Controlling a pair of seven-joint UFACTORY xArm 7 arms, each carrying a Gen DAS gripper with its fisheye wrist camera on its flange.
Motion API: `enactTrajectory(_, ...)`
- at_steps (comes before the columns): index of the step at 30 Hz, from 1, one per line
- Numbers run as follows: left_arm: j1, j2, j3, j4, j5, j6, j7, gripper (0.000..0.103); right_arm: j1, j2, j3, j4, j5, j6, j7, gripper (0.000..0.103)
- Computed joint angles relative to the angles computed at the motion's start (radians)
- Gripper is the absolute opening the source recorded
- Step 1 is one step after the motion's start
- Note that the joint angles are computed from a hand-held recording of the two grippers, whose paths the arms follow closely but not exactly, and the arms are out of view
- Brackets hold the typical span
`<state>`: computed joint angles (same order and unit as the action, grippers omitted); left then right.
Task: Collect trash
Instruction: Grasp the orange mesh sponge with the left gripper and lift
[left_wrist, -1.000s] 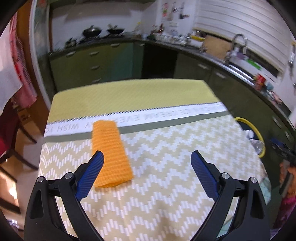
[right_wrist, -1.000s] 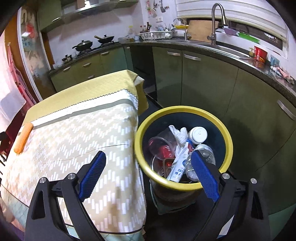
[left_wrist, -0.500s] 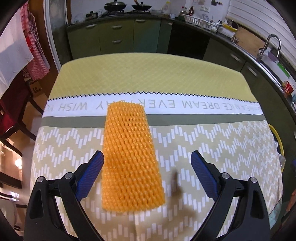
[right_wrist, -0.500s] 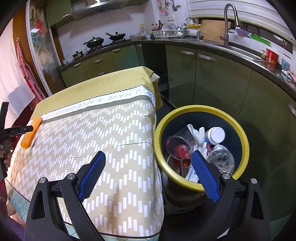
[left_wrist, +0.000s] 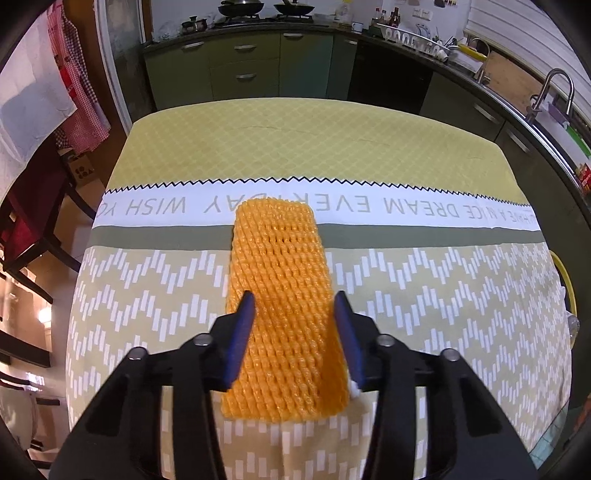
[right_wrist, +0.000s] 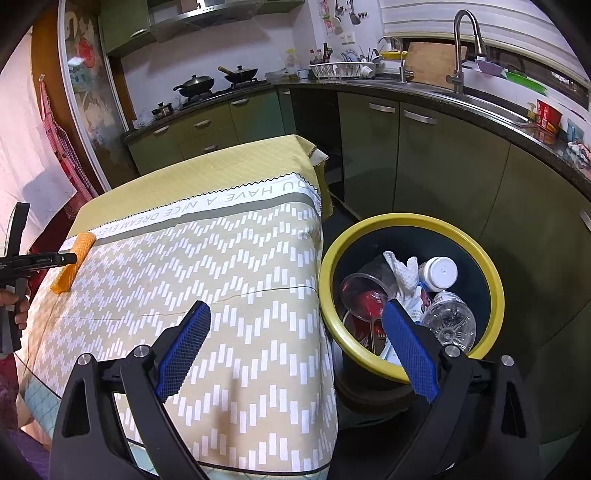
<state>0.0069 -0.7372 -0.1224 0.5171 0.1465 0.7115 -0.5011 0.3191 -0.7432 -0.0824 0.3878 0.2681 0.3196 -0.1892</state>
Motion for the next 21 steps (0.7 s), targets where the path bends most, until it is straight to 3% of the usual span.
enactTrajectory(5,-0.021,-0.03,0.003,-0.014,-0.013,0.009,0.016,0.016,-0.001,-0.014,-0.001,-0.005,-0.001,0.004,0.001,0.093)
enactTrajectory(9,-0.034,-0.055,-0.019,-0.014,-0.009,0.021,0.016,0.008,0.0,-0.03,-0.005,-0.011,-0.001,0.005,-0.001,0.093)
enactTrajectory(13,-0.062,-0.098,-0.016,-0.017,-0.023,0.028,0.031,0.003,0.001,-0.044,-0.011,-0.015,0.001,0.007,-0.004,0.093)
enactTrajectory(19,-0.055,-0.131,-0.033,0.004,-0.017,0.071,0.032,0.003,0.005,-0.052,-0.02,-0.02,0.006,0.011,-0.012,0.093)
enactTrajectory(20,-0.038,-0.133,-0.037,0.002,-0.008,0.068,0.018,0.018,0.007,-0.051,-0.024,-0.02,0.007,0.011,-0.015,0.093)
enactTrajectory(21,-0.017,-0.136,-0.049,0.001,0.004,0.071,-0.005,0.06,0.008,-0.051,-0.024,-0.019,0.009,0.011,-0.016,0.093)
